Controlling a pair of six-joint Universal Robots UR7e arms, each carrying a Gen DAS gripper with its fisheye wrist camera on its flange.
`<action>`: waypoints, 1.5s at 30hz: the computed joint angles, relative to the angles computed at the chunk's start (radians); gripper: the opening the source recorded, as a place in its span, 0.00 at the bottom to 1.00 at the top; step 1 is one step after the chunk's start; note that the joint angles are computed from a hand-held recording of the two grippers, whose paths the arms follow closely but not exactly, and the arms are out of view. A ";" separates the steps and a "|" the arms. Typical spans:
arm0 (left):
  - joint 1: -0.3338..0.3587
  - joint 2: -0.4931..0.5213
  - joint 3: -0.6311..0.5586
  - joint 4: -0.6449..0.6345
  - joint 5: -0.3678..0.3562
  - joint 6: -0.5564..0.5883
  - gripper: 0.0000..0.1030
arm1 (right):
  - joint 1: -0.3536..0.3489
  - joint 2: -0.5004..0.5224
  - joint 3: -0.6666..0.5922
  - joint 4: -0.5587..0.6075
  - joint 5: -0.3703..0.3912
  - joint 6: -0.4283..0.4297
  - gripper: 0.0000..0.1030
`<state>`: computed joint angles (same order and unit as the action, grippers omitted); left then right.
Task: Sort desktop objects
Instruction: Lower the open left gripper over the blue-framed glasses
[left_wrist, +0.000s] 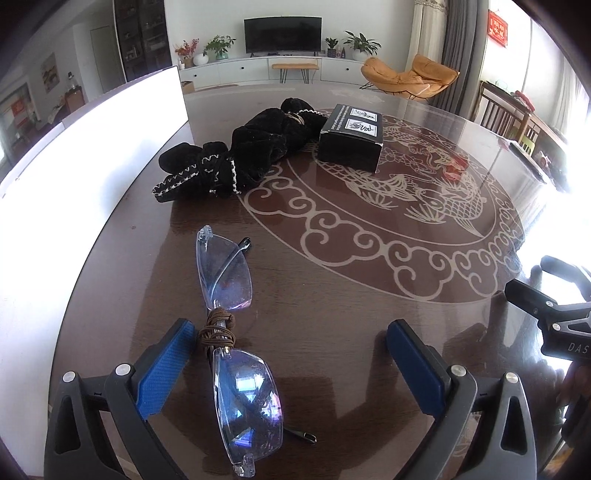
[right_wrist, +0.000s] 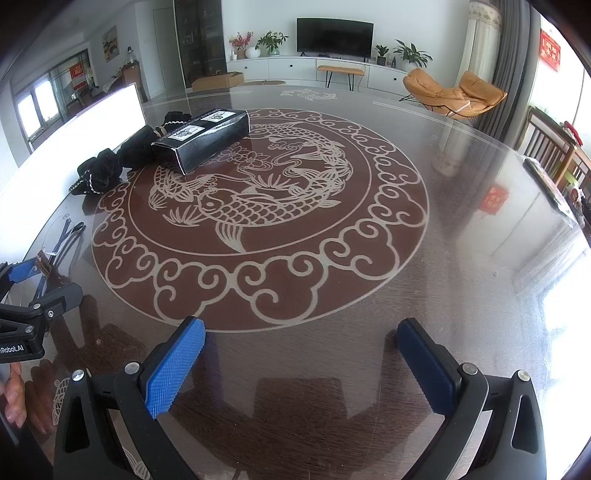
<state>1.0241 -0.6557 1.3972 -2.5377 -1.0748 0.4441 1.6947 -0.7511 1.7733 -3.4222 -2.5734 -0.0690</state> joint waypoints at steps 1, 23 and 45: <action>0.000 0.000 0.000 0.000 0.000 0.000 1.00 | 0.000 0.000 0.001 0.000 0.000 0.000 1.00; 0.002 -0.007 0.011 -0.007 0.000 0.002 1.00 | 0.000 -0.001 0.002 0.000 0.000 0.001 1.00; 0.008 0.003 -0.006 -0.019 0.030 -0.038 1.00 | 0.000 0.000 0.001 0.000 0.000 0.000 1.00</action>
<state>1.0319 -0.6530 1.3915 -2.5564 -1.0449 0.4065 1.6949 -0.7513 1.7742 -3.4224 -2.5735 -0.0687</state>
